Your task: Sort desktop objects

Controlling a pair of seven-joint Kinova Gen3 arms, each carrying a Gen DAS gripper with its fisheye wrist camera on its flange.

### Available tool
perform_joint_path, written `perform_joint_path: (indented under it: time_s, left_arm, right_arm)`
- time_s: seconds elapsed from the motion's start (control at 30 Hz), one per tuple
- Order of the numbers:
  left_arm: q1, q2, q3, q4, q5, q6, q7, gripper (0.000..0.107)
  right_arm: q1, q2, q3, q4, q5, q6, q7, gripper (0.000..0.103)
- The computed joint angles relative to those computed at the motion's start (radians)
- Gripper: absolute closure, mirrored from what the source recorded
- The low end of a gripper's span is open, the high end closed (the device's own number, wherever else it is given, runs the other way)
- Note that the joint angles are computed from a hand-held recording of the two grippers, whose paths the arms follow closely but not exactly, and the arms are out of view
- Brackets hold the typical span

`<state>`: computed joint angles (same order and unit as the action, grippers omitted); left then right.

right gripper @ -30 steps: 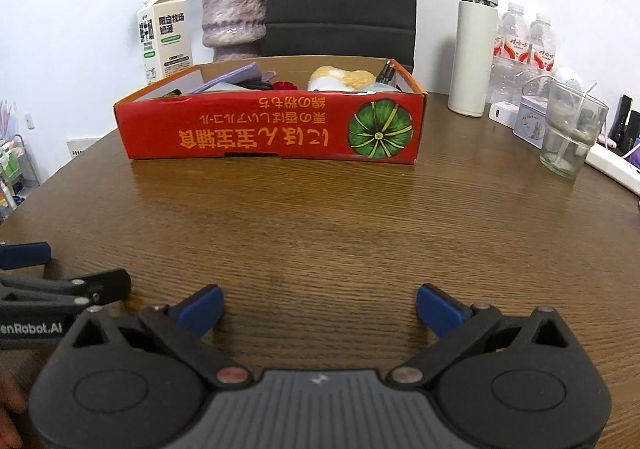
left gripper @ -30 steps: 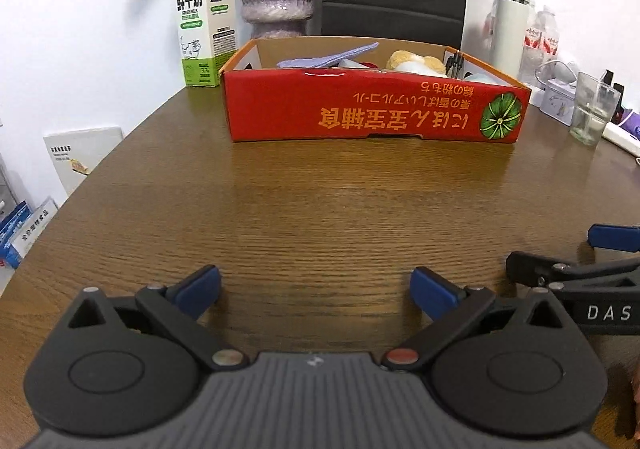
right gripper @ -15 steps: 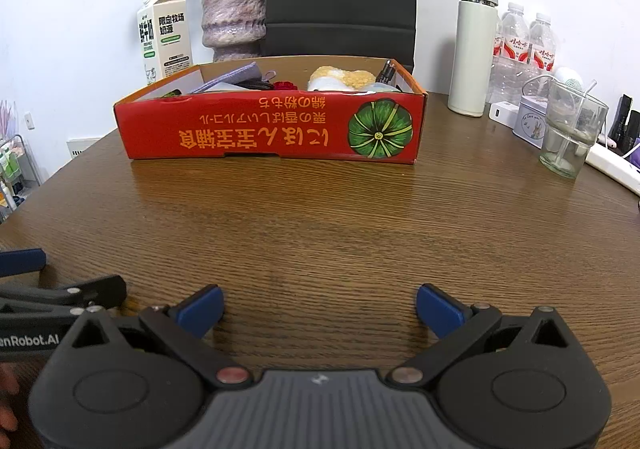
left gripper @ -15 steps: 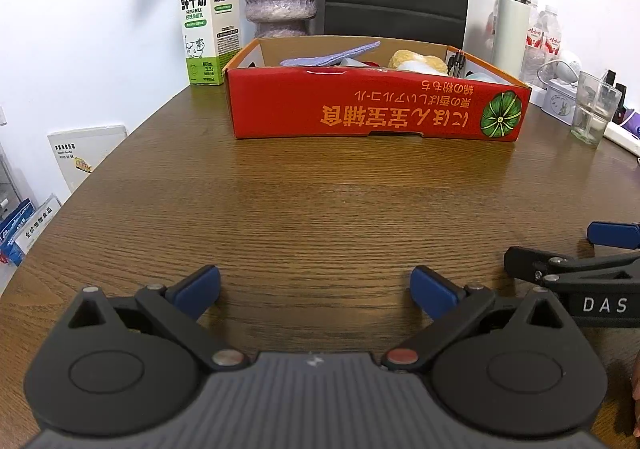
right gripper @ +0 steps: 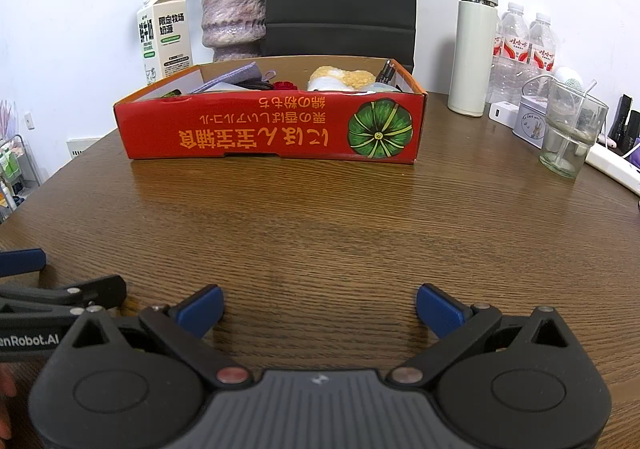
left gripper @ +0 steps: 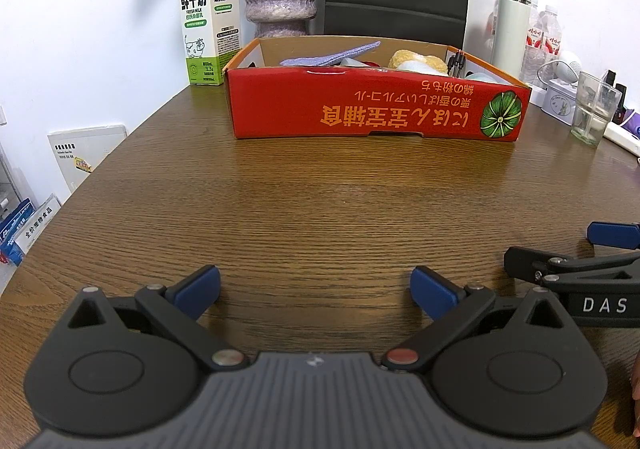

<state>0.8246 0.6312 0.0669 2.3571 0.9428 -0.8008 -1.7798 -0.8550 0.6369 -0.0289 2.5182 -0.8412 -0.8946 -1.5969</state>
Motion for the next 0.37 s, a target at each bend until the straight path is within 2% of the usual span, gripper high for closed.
perform_joint_path:
  time_s: [0.37]
  left_arm:
    - [0.001,0.001,0.001,-0.001,0.002,0.0,-0.001,0.004]
  right_arm:
    - [0.0,0.001,-0.001,0.0,-0.002,-0.001,0.0,0.0]
